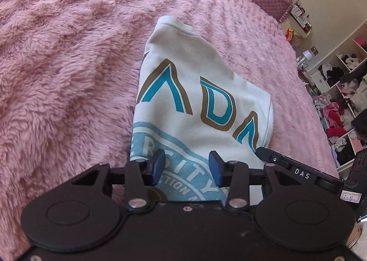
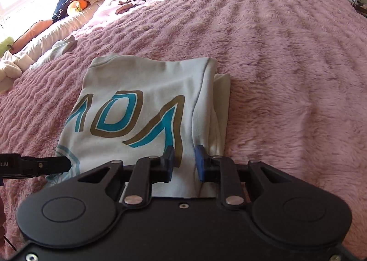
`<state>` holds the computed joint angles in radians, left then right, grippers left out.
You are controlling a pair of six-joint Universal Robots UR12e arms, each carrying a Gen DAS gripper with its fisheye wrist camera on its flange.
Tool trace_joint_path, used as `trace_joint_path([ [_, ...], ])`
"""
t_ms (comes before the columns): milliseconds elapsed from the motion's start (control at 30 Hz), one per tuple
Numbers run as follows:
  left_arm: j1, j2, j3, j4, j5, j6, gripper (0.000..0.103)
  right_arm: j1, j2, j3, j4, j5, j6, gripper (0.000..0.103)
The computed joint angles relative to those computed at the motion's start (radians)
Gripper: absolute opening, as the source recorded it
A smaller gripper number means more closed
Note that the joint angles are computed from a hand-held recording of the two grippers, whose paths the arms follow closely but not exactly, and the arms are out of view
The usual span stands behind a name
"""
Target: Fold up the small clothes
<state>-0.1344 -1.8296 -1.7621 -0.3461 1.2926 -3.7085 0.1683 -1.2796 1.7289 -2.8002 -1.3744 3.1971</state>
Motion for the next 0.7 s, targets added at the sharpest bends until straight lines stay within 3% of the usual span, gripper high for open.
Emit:
trace_joint_path([
  [100,-0.004,0.033,-0.003,-0.002,-0.004,-0.007,0.038,-0.001,-0.038,0.006,0.006,0.007,0.009,0.019],
  [200,-0.024,0.094,-0.055,0.058,0.013,0.040,0.040,-0.012,-0.117,0.084,-0.063,0.049,0.024,0.019],
  [300,-0.035,0.135,-0.112,0.080,-0.020,0.017,0.042,-0.013,-0.177,0.166,-0.075,0.037,0.030,0.019],
  [433,-0.056,0.139,-0.138,-0.034,-0.008,-0.008,0.041,-0.003,-0.182,0.207,0.005,-0.011,0.027,0.019],
  [533,-0.055,0.146,-0.166,-0.014,-0.030,-0.060,0.039,-0.003,-0.185,0.225,-0.003,-0.015,0.042,0.019],
  [700,-0.077,0.190,-0.193,0.026,0.028,-0.032,0.040,0.009,-0.213,0.222,-0.001,-0.049,0.063,0.020],
])
